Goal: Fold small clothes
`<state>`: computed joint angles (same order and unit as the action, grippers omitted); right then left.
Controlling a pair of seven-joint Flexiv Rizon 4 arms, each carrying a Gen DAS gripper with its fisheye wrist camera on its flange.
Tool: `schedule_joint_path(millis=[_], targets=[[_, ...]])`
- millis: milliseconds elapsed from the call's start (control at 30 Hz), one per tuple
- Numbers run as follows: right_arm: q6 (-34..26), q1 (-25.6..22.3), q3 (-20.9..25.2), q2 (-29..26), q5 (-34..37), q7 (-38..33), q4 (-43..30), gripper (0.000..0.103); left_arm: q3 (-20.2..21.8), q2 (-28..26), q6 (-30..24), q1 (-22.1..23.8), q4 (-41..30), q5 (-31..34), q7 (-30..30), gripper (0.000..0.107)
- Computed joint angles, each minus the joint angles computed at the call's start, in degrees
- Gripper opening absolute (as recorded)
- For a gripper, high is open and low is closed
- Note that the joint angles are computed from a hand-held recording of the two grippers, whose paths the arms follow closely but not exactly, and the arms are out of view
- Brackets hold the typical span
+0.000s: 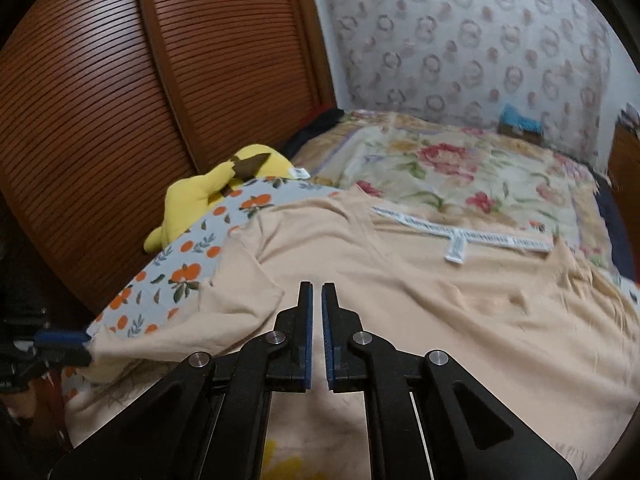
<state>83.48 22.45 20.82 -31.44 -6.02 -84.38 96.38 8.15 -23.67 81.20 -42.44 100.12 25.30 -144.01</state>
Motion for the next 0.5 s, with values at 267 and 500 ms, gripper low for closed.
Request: schedule_joint_path(millis=[267, 500], targets=[[2.1, 1.73, -1.23, 0.72, -2.47, 0.65, 2.55, 0.019, 4.2, 1.54, -5.93, -4.74, -1.75, 8.74, -7.47, 0.047], [-1.72, 1.47, 4.53, -2.17, -2.42, -4.48, -0.49, 0.033, 2.7, 3.57, -9.35, -2.13, 0.83, 14.19, -14.66, 0.06]])
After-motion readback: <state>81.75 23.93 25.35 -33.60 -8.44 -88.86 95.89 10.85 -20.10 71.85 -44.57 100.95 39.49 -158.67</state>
